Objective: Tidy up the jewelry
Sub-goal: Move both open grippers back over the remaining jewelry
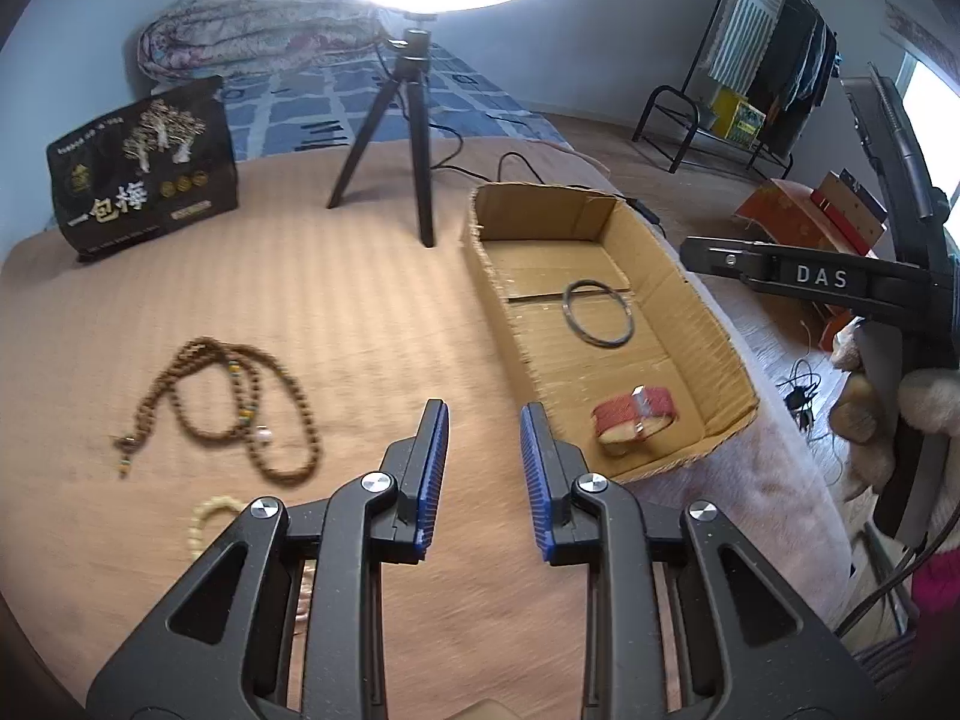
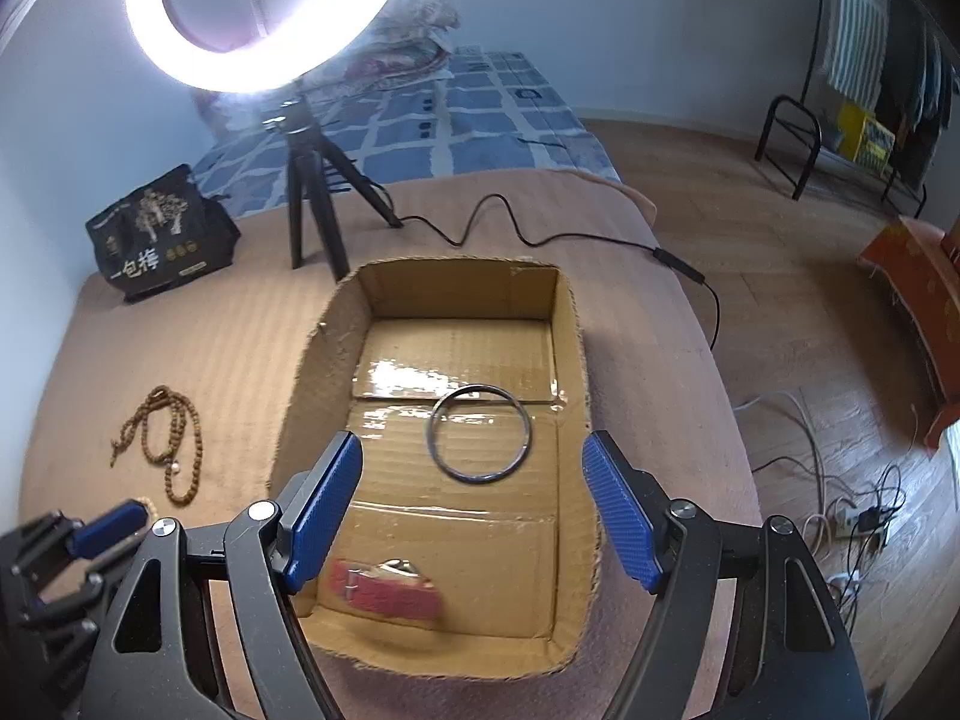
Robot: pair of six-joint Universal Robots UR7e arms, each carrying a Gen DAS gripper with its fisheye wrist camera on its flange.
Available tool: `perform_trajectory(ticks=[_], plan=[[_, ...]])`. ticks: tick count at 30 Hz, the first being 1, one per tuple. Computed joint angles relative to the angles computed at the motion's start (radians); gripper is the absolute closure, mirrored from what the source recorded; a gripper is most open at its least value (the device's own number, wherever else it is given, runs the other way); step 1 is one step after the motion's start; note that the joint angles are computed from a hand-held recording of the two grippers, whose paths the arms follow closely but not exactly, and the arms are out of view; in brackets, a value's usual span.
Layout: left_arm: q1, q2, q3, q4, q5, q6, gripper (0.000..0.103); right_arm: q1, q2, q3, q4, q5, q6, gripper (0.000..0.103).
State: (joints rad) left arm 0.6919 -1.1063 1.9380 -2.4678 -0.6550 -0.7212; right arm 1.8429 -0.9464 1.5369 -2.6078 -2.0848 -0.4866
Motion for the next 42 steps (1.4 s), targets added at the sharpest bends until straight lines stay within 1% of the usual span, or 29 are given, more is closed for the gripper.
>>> perform_trajectory(ticks=[3, 6, 12, 16, 21, 25, 28, 37, 42], plan=[[-0.008, -0.053, 0.027, 0.054, 0.011, -0.018, 0.079, 0.019, -0.002, 0.02, -0.025, -0.018, -0.016, 0.027], [-0.011, -0.104, 0.054, 0.105, 0.018, -0.042, 0.079, 0.032, -0.008, 0.039, -0.026, -0.016, -0.026, 0.027], [-0.006, -0.203, 0.106, 0.194, 0.029, -0.096, 0.079, 0.053, -0.026, 0.076, 0.003, 0.023, -0.009, 0.027], [0.011, -0.266, 0.138, 0.218, 0.01, -0.14, 0.079, 0.068, -0.039, 0.104, 0.023, 0.056, 0.005, 0.027], [0.035, -0.324, 0.166, 0.236, -0.01, -0.165, 0.079, 0.083, -0.051, 0.138, 0.055, 0.104, 0.008, 0.027], [0.054, -0.349, 0.183, 0.239, -0.034, -0.172, 0.079, 0.091, -0.054, 0.16, 0.094, 0.136, 0.015, 0.027], [0.075, -0.361, 0.194, 0.226, -0.065, -0.171, 0.079, 0.092, -0.049, 0.17, 0.141, 0.155, 0.03, 0.027], [0.136, -0.365, 0.211, 0.194, -0.14, -0.166, 0.079, 0.096, -0.013, 0.173, 0.235, 0.187, 0.067, 0.028], [0.161, -0.352, 0.208, 0.189, -0.169, -0.164, 0.079, 0.093, 0.021, 0.152, 0.285, 0.193, 0.094, 0.037]])
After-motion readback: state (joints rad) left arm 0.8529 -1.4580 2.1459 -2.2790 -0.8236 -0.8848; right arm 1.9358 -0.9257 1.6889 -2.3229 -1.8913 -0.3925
